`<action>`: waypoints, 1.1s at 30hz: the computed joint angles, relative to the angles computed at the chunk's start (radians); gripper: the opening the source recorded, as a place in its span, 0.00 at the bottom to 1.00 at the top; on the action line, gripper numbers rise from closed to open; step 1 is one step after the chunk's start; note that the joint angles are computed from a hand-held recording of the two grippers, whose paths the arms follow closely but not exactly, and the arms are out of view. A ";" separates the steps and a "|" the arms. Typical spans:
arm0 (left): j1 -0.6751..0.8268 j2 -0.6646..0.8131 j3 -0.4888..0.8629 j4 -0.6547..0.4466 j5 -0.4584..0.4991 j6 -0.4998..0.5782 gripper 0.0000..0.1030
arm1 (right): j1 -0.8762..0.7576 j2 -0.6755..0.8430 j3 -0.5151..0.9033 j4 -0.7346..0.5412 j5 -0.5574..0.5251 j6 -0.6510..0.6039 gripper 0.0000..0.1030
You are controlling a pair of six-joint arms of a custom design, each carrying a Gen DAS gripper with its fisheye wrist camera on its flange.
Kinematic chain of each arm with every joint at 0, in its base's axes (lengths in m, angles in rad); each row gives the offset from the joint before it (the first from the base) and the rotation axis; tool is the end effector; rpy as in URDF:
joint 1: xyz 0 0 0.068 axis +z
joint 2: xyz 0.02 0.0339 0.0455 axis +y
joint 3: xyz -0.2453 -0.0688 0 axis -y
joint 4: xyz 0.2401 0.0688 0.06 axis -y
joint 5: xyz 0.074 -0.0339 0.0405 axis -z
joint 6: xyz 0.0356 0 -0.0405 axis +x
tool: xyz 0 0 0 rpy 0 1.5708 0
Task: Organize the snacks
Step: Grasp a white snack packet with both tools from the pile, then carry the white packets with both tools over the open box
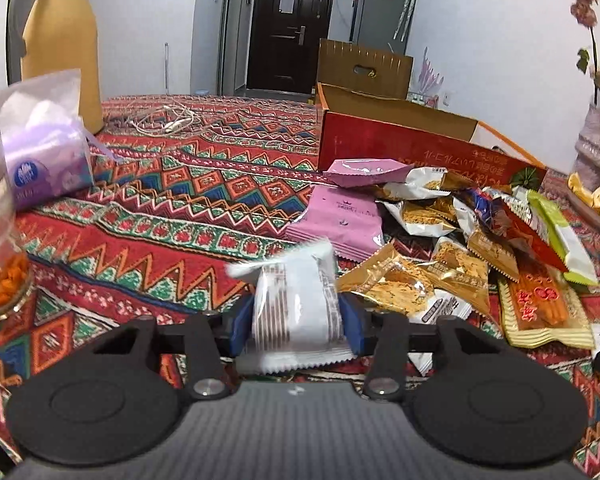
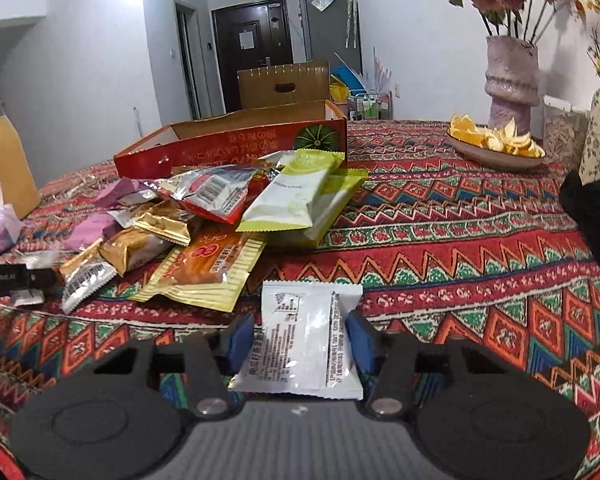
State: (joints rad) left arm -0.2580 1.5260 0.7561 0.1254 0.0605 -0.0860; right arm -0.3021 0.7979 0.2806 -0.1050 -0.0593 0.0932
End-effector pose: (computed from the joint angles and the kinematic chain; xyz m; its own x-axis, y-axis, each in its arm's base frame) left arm 0.2999 -0.0814 0.1687 -0.6047 0.0709 -0.7933 0.2504 0.9624 -0.1049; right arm 0.1687 -0.0504 0.1587 -0.5307 0.2627 -0.8058 0.3017 0.9470 0.1100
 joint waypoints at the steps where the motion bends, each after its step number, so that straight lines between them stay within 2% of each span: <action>1: -0.001 -0.002 0.001 -0.006 0.000 -0.001 0.42 | 0.003 0.001 -0.001 0.002 0.004 -0.005 0.49; 6: -0.012 -0.089 -0.054 -0.032 -0.012 -0.003 0.41 | 0.025 -0.034 -0.008 -0.033 0.033 -0.042 0.51; 9: -0.032 -0.183 -0.114 -0.065 -0.038 -0.012 0.41 | 0.023 -0.109 -0.030 -0.081 0.028 -0.060 0.48; 10: -0.038 -0.221 -0.136 -0.084 -0.040 -0.021 0.41 | 0.017 -0.135 -0.036 -0.099 0.021 -0.063 0.44; 15: -0.082 -0.440 -0.243 -0.209 -0.043 -0.061 0.41 | -0.065 -0.332 -0.061 -0.262 -0.079 -0.090 0.39; 19: -0.152 -0.603 -0.305 -0.302 -0.105 -0.074 0.41 | -0.138 -0.536 -0.067 -0.428 -0.159 -0.129 0.39; 23: -0.205 -0.693 -0.317 -0.367 -0.164 -0.103 0.41 | -0.266 -0.647 -0.050 -0.542 -0.284 -0.202 0.39; 28: -0.265 -0.746 -0.317 -0.397 -0.222 -0.120 0.41 | -0.439 -0.663 -0.034 -0.603 -0.441 -0.296 0.39; 33: -0.288 -0.703 -0.253 -0.394 -0.251 -0.091 0.41 | -0.574 -0.564 0.007 -0.580 -0.574 -0.373 0.39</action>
State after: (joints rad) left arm -0.5459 0.8229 0.5028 -0.2685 -0.1909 -0.1767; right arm -0.8759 0.2342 0.2877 -0.6853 -0.6328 -0.2796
